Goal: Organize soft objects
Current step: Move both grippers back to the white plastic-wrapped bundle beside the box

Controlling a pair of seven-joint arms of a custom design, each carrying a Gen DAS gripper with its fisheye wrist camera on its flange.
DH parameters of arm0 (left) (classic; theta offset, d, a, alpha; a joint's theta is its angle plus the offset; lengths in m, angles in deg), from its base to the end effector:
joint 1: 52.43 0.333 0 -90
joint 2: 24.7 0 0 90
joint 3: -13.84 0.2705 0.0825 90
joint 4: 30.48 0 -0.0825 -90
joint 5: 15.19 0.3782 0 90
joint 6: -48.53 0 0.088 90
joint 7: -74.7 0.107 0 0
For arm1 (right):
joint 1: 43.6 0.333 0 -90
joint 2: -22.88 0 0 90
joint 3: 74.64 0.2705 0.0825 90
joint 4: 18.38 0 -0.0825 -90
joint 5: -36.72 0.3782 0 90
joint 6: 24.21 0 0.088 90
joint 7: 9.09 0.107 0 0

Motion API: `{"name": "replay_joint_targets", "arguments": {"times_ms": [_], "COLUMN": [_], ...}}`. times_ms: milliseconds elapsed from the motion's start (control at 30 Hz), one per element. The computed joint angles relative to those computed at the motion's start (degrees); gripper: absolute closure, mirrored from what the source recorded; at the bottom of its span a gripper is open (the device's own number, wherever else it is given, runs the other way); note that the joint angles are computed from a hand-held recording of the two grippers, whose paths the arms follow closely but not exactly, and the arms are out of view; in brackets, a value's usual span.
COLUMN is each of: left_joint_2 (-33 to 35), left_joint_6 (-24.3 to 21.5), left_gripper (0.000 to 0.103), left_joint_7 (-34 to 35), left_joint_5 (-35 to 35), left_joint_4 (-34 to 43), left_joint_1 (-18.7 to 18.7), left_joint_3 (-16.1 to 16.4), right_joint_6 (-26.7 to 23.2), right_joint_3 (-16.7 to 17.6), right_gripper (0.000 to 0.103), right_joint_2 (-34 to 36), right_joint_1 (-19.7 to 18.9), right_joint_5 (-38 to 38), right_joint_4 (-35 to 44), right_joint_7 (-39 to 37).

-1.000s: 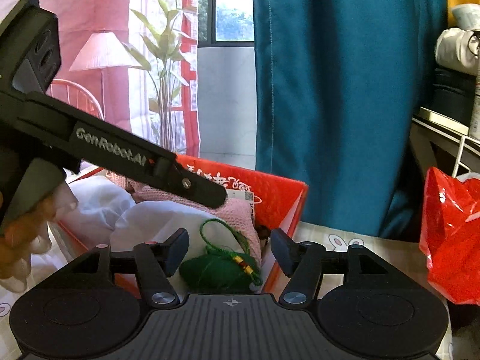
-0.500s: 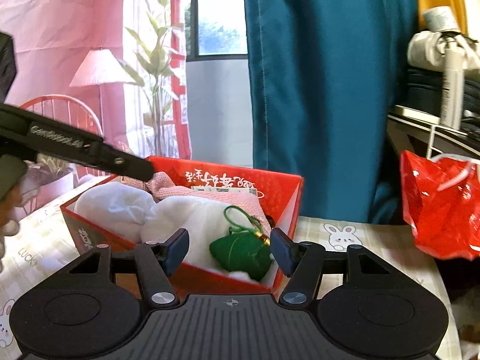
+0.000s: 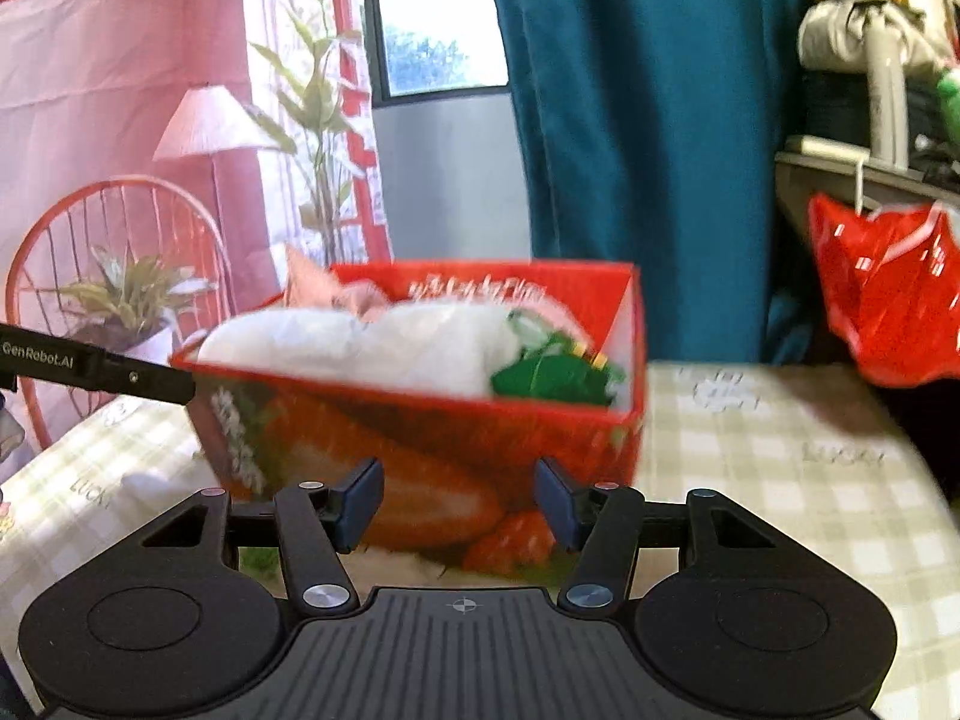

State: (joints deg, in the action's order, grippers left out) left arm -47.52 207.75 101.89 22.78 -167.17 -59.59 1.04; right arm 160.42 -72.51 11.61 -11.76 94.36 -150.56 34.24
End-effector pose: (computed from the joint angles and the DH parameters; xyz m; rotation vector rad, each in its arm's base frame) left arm 0.4459 -0.1983 0.5082 -1.8608 1.5274 -0.8845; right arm 0.4653 0.2163 0.4845 -1.7416 1.1978 -0.5575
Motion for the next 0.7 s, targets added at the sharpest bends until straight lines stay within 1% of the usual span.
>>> {"name": "replay_joint_targets", "arguments": {"times_ms": [100, 233, 333, 533, 700], "left_joint_2": [-2.0, -3.0, -2.6, -1.3, -1.0], "left_joint_6": [0.2, 0.1, 1.4, 4.4, 7.3], "left_gripper": [0.044, 0.044, 0.044, 0.044, 0.045], "left_joint_7": [-1.7, -1.7, -0.9, -0.9, -0.9], "left_joint_5": [-1.5, -4.0, -6.5, -9.4, -11.5], "left_joint_4": [-3.5, -6.1, -7.2, -8.4, -10.1], "left_joint_1": [0.2, 0.2, -0.3, -0.4, -1.0], "left_joint_3": [0.9, 2.6, 3.8, 4.2, 4.8], "right_joint_6": [-1.8, -3.1, -3.7, -5.7, -7.7], "right_joint_3": [1.2, 2.8, 3.7, 4.7, 5.0], "right_gripper": [0.05, 0.05, 0.05, 0.05, 0.05], "right_joint_2": [0.7, 2.1, 3.5, 6.3, 8.2], "right_joint_1": [-1.1, -2.8, -4.0, -5.7, -6.2], "right_joint_5": [-1.3, -3.4, -5.3, -9.0, -9.7], "right_joint_4": [-0.5, -0.5, 0.1, 2.0, 3.7], "right_joint_7": [2.1, 5.5, 8.2, 12.9, 13.8]}}
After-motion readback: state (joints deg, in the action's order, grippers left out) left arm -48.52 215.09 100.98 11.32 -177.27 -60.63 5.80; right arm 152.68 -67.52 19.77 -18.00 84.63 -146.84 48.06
